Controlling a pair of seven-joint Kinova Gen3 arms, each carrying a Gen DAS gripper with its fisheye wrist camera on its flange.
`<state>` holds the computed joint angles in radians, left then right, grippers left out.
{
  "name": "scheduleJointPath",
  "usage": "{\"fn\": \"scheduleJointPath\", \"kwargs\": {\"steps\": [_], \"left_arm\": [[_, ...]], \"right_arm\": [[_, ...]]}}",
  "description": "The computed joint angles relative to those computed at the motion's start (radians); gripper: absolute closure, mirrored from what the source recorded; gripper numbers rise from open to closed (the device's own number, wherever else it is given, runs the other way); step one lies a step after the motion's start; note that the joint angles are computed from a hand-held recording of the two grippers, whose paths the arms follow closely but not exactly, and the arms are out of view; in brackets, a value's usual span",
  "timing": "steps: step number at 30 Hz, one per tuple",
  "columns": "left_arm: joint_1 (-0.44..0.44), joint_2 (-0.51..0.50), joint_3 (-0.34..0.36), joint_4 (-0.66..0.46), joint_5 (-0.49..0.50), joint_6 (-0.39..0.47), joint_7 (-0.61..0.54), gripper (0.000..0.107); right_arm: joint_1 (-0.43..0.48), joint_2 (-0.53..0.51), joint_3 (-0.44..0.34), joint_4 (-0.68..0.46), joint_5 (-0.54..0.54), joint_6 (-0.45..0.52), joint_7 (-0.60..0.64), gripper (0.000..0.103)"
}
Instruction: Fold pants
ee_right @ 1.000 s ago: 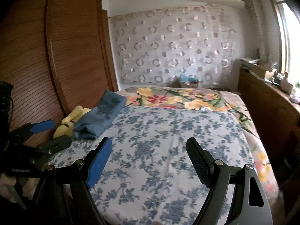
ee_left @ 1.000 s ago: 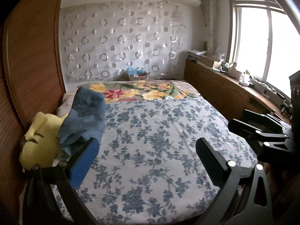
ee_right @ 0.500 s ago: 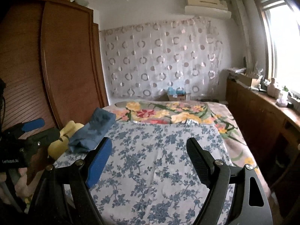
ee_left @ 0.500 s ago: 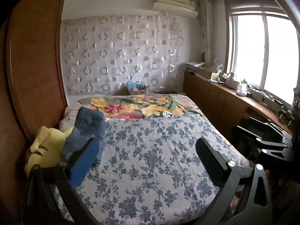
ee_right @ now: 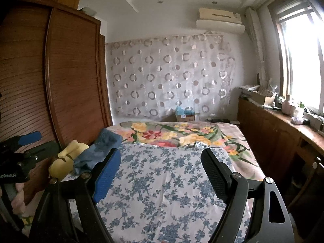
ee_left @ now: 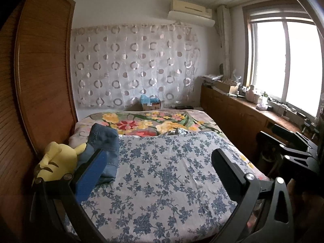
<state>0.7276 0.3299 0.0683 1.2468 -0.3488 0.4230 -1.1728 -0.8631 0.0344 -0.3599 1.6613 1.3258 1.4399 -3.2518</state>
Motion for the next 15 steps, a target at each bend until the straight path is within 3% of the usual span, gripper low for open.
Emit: {"fn": "scheduleJointPath", "kwargs": {"steps": [15], "left_arm": [[-0.004, -0.015, 0.001, 0.014, -0.008, 0.000, 0.011, 0.005]], "right_arm": [[0.026, -0.017, -0.002, 0.020, -0.010, -0.019, 0.008, 0.020]]}}
